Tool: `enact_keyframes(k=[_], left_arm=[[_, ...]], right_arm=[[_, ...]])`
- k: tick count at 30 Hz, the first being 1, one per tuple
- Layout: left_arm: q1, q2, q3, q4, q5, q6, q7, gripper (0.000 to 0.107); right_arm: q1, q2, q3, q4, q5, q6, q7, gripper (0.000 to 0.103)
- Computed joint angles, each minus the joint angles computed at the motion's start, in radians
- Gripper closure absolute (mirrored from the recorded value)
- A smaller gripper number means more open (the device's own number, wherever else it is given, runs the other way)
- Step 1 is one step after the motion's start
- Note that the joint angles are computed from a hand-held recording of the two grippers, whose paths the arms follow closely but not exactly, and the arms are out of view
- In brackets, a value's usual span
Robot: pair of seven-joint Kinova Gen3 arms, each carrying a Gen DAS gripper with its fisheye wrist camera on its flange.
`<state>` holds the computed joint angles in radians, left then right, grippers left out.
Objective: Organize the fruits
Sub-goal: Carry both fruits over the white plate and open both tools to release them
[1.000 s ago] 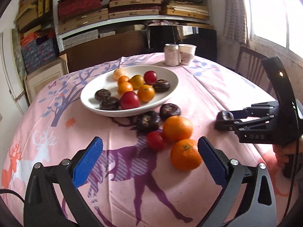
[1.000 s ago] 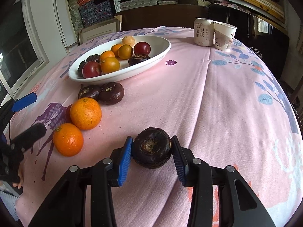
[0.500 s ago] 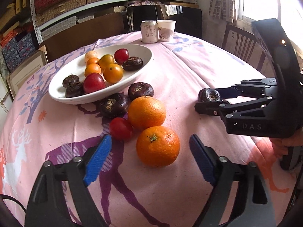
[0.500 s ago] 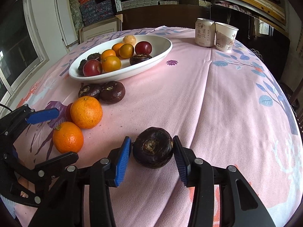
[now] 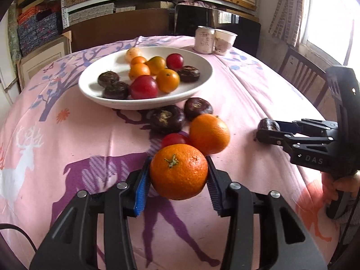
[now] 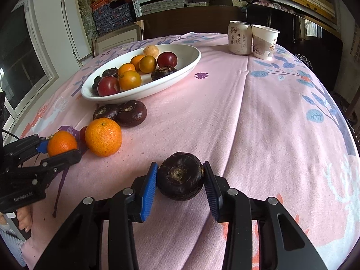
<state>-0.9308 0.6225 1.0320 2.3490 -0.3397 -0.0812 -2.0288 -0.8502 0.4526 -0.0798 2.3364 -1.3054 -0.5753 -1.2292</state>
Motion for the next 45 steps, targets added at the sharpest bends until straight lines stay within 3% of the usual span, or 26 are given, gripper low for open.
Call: enact_keyframes(k=[3,8,13,16,19,21,23,26,29,32,35,36,37,38,42,44,45], left_arm=[[-0.012,0.018,0.001,-0.035,0.024,0.041,0.010,0.063],[-0.012,0.015,-0.001,-0.032,0.054,0.035,-0.025,0.063],[-0.068,0.036,0.058,-0.039,0.061,0.053,-0.039,0.063],[-0.075,0.016,0.075,-0.070,0.092,0.057,-0.050,0.063],[-0.019,-0.035,0.043,-0.123,0.122,0.041,-0.036,0.063],[0.018,-0.036,0.033,-0.189,0.143,0.069,-0.015,0.063],[0.066,-0.020,0.013,-0.264,0.179,0.109,-0.002,0.063],[0.182,-0.004,-0.073,-0.374,0.241,0.157,0.000,0.063],[0.303,0.007,-0.175,-0.456,0.289,0.170,-0.007,0.063],[0.356,0.051,-0.213,-0.526,0.335,0.195,-0.025,0.062],[0.387,0.074,-0.251,-0.554,0.377,0.199,-0.046,0.047],[0.394,0.071,-0.264,-0.553,0.386,0.194,-0.058,0.043],[0.402,0.063,-0.278,-0.546,0.397,0.176,-0.064,0.040],[0.403,0.055,-0.286,-0.533,0.407,0.149,-0.065,0.034],[0.306,0.049,-0.201,-0.482,0.397,0.111,-0.062,0.021],[0.252,0.031,-0.168,-0.415,0.376,0.046,-0.048,0.012],[0.221,0.025,-0.151,-0.378,0.359,0.010,-0.039,0.010]], right_arm=[[0.000,0.000,0.000,0.001,0.001,-0.002,-0.001,0.063],[-0.007,-0.001,-0.003,0.008,0.006,-0.023,-0.020,0.063],[-0.024,-0.014,-0.024,0.037,0.030,-0.089,-0.089,0.063],[0.037,-0.038,-0.084,0.039,0.058,-0.116,-0.096,0.063],[0.045,-0.075,-0.028,-0.011,0.037,-0.051,0.010,0.063],[0.004,-0.085,0.051,-0.058,0.008,-0.027,0.091,0.063],[0.034,-0.089,0.063,-0.113,-0.003,0.004,0.156,0.063],[0.143,-0.066,0.003,-0.180,0.060,0.031,0.145,0.063],[0.181,-0.014,0.027,-0.254,0.107,0.090,0.133,0.063],[0.199,0.044,0.063,-0.328,0.127,0.155,0.131,0.063],[0.220,0.092,0.074,-0.364,0.202,0.193,0.069,0.059],[0.236,0.097,0.052,-0.358,0.242,0.173,0.030,0.052],[0.234,0.099,0.045,-0.342,0.267,0.137,-0.011,0.038],[0.213,0.092,0.057,-0.320,0.275,0.097,-0.052,0.036],[0.165,0.032,0.065,-0.229,0.316,-0.005,-0.161,0.034],[0.142,0.006,0.055,-0.186,0.300,-0.051,-0.198,0.021],[0.136,-0.003,0.044,-0.164,0.301,-0.071,-0.220,0.020]])
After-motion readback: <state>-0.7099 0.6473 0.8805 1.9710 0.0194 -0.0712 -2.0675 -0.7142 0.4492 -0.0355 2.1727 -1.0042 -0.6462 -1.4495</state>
